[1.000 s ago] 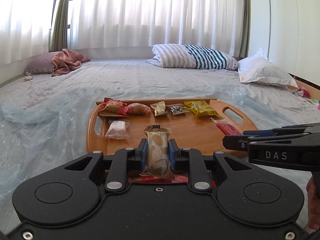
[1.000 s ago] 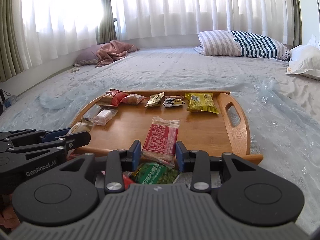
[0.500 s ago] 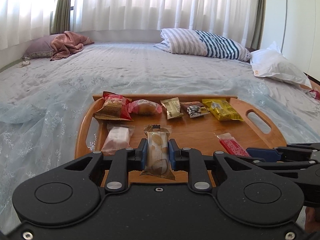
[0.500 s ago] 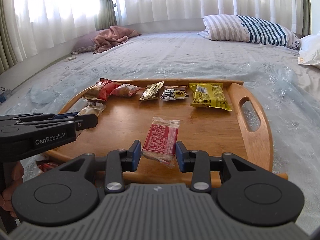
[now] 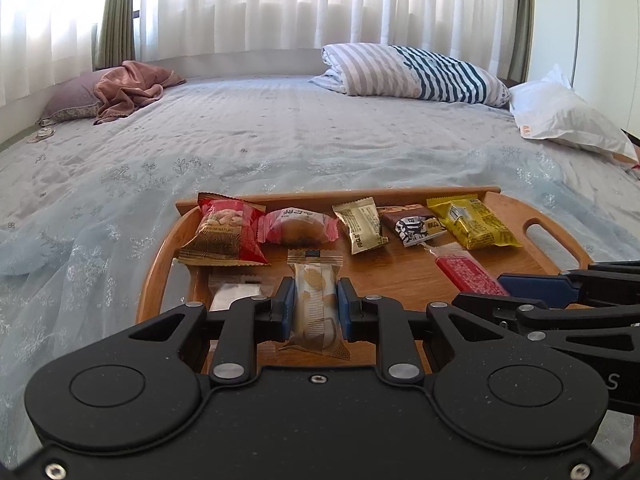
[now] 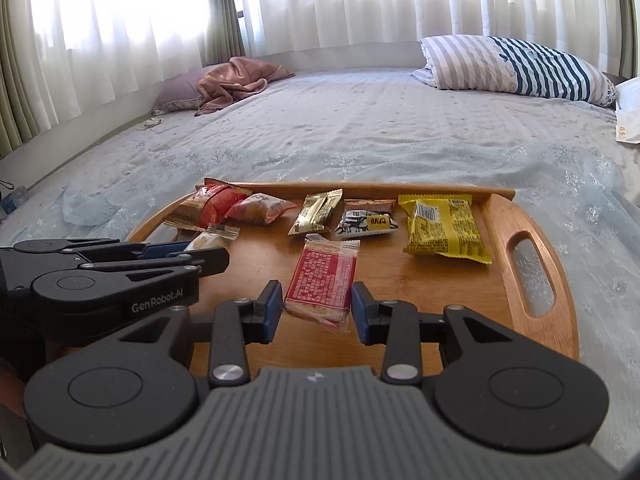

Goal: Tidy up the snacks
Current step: 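Lower the red biscuit packet onto the tray and open the right gripper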

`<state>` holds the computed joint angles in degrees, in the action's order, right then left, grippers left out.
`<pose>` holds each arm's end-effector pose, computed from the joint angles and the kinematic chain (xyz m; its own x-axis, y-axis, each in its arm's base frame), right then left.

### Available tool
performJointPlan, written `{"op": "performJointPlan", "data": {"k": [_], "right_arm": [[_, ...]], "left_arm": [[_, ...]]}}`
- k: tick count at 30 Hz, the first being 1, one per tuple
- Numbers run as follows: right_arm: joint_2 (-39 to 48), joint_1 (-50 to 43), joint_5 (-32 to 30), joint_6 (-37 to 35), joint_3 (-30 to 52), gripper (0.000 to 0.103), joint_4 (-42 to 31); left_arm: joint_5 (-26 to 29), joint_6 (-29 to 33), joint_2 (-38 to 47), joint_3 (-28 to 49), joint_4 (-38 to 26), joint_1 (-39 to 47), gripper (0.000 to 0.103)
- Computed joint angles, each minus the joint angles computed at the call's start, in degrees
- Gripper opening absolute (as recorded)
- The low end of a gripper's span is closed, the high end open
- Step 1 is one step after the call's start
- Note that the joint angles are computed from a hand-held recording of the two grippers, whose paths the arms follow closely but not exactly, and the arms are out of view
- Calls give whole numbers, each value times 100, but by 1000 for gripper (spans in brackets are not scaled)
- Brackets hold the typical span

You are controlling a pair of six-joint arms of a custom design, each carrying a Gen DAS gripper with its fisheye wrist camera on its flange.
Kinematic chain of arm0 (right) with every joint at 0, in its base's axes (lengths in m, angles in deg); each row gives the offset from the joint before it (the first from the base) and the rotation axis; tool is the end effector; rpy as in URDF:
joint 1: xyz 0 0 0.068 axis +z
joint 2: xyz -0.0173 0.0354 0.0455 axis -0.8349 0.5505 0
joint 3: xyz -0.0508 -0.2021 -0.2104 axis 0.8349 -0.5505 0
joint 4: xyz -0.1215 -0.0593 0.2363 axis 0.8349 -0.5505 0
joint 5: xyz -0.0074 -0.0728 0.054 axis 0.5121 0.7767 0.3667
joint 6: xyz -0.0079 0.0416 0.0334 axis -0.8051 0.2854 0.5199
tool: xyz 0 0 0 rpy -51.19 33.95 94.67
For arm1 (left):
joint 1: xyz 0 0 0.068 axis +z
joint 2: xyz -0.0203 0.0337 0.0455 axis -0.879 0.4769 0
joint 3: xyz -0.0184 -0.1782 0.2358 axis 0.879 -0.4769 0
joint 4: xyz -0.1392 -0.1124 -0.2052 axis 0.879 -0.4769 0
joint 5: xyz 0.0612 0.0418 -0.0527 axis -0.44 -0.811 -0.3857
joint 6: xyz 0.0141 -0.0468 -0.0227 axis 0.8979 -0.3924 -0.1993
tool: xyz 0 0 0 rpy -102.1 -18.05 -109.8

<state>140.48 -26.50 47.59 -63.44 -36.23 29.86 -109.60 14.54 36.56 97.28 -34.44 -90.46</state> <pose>0.2195 0.1332 0.1086 -0.5292 -0.2507 -0.8106 -0.5744 0.8090 0.1247 0.1879 -0.0824 0.0886 -0.5386 -0.1428 -0.8304 -0.2084 0.9775 -0.0329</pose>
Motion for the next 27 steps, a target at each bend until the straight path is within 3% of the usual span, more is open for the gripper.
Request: {"op": "performJointPlan", "data": {"k": [16,27], "right_arm": [[274,-175,-161,-28,244,42,64],[247,-172,-187,59,220,43,87]], "left_arm": [[455,203,747,512,52,608,21],[859,70,701,502,73,990,21]]}}
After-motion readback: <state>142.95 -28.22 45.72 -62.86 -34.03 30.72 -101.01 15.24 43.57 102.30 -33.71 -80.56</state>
